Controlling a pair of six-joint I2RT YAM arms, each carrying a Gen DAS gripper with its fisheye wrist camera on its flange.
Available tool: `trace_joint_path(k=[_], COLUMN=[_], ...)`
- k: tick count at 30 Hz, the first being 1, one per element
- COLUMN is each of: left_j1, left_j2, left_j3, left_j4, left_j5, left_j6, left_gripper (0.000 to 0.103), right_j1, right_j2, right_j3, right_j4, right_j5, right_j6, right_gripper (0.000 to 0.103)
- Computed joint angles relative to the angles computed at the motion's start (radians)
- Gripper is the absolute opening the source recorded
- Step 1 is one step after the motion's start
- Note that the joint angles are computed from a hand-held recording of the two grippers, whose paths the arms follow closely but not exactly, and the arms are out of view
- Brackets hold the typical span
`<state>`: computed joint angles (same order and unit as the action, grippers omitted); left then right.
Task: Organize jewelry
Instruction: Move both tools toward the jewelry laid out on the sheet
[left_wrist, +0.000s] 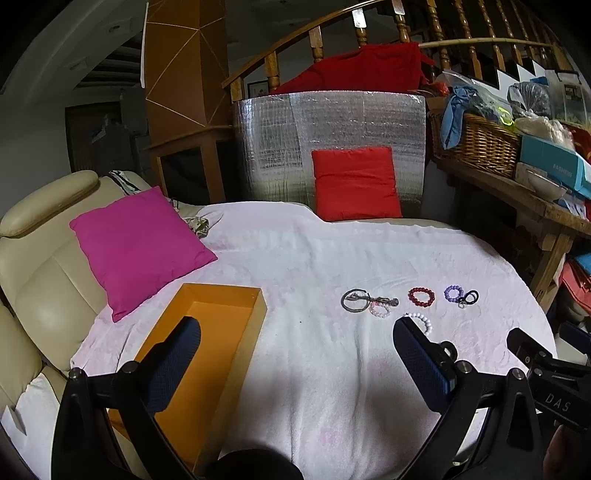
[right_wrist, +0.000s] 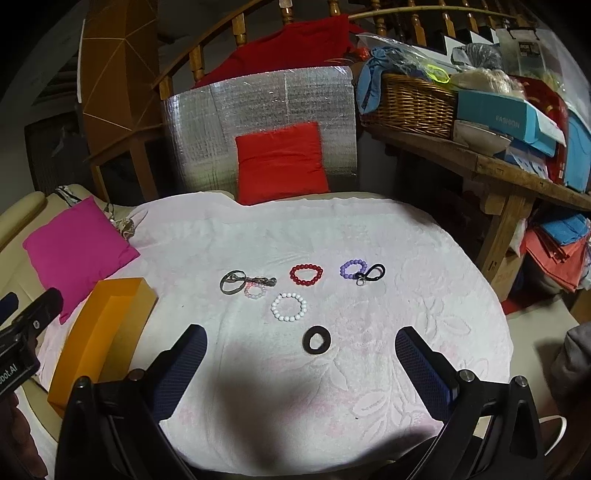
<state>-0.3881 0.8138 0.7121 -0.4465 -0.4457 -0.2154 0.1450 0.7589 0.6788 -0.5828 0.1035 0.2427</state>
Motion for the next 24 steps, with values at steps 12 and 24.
trace_joint_path(k=[12,24], left_j1=[-0.017,-0.009], left_j2=[0.107,0.251], left_j3=[0.03,0.086], left_j4=[0.032,0.062], left_j5=[-0.021,-0.013], left_j6=[-0.001,0.004], left_gripper=[0.103,0.103], right_j1=[-0.098,-0.165], right_j2=[0.083,0.218], right_j3=[-0.029,-0.02], right_j4=[0.112,0.225], right_j5=[-0.081,-0.138], right_j6=[-0.043,-0.068], right_gripper=[0.103,0.103])
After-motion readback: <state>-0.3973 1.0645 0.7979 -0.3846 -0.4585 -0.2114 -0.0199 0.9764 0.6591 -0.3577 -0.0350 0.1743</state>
